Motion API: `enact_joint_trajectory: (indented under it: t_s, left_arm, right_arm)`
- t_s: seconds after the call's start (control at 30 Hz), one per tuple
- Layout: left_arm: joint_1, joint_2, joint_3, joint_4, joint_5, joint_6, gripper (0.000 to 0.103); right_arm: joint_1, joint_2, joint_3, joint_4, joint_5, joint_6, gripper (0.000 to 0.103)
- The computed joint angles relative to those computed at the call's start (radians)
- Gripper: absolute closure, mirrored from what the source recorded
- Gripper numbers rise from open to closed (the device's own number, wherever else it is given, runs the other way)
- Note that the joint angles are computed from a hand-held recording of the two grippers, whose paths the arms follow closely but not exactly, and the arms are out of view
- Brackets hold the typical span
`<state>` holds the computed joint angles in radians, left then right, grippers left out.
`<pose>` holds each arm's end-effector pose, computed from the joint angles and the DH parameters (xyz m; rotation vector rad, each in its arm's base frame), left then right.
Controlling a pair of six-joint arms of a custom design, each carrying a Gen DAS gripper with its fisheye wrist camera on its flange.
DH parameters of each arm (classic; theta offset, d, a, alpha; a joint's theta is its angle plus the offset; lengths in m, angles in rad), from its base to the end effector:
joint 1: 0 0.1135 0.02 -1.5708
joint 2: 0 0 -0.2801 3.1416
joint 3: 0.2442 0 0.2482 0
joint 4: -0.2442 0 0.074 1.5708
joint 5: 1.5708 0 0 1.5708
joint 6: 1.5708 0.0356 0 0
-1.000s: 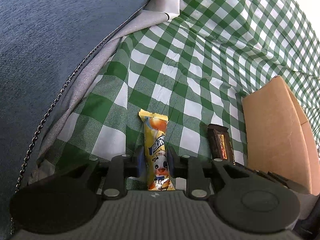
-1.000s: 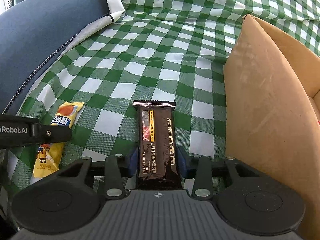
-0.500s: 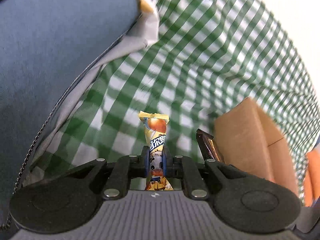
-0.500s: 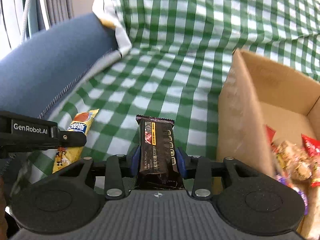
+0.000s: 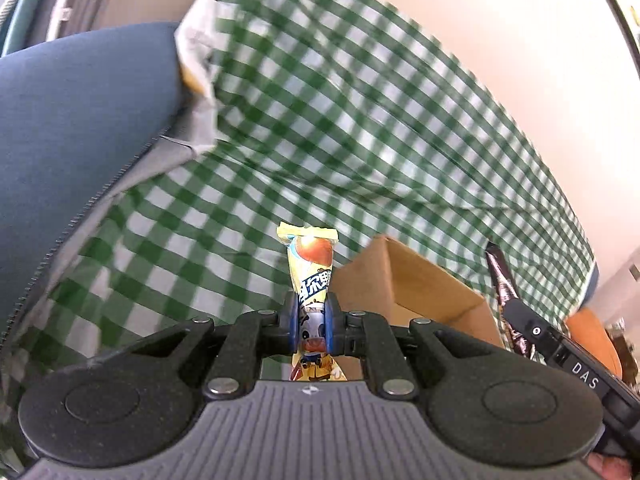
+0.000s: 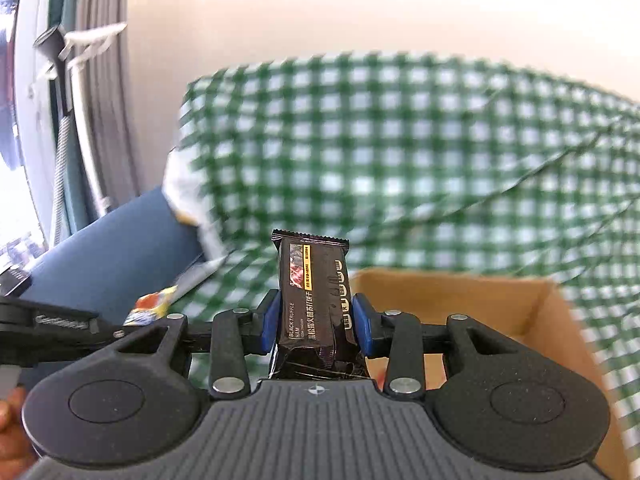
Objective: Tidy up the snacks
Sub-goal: 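Lift and carry both bars over the cardboard box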
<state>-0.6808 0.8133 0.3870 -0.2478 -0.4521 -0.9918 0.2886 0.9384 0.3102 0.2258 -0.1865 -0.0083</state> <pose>0.1298 -0.0851 0.2059 -0.5780 2.1243 -0.4439 0.1753 0.0589 0.2038 -0.4140 1.9403 0.3663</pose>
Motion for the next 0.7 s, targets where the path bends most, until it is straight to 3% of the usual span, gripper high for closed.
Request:
enact_joint_trajectory:
  t_s: [0.17, 0.47, 0.63, 0.7]
  left_arm:
    - [-0.09, 0.141, 0.044, 0.076, -0.045, -0.02, 0.09]
    - [-0.136, 0.365, 0.208, 0.247, -0.018, 0.152, 0.09]
    - [-0.223, 0.471, 0.157, 0.533, -0.04, 0.286, 0.09]
    - [-0.239, 0.506, 0.141, 0.559, -0.013, 0.272, 0.09]
  right_arm:
    - [-0.312, 0.0, -0.067, 0.044, -0.201, -0.023, 0.063]
    - [-0.553, 0.076, -0.058, 0.086, -0.332, -0.054, 0.063]
    - [-0.618, 0.092, -0.066, 0.105, -0.351, -0.072, 0.063]
    - [-0.654, 0.086, -0.073, 0.104, -0.366, -0.099, 0.063]
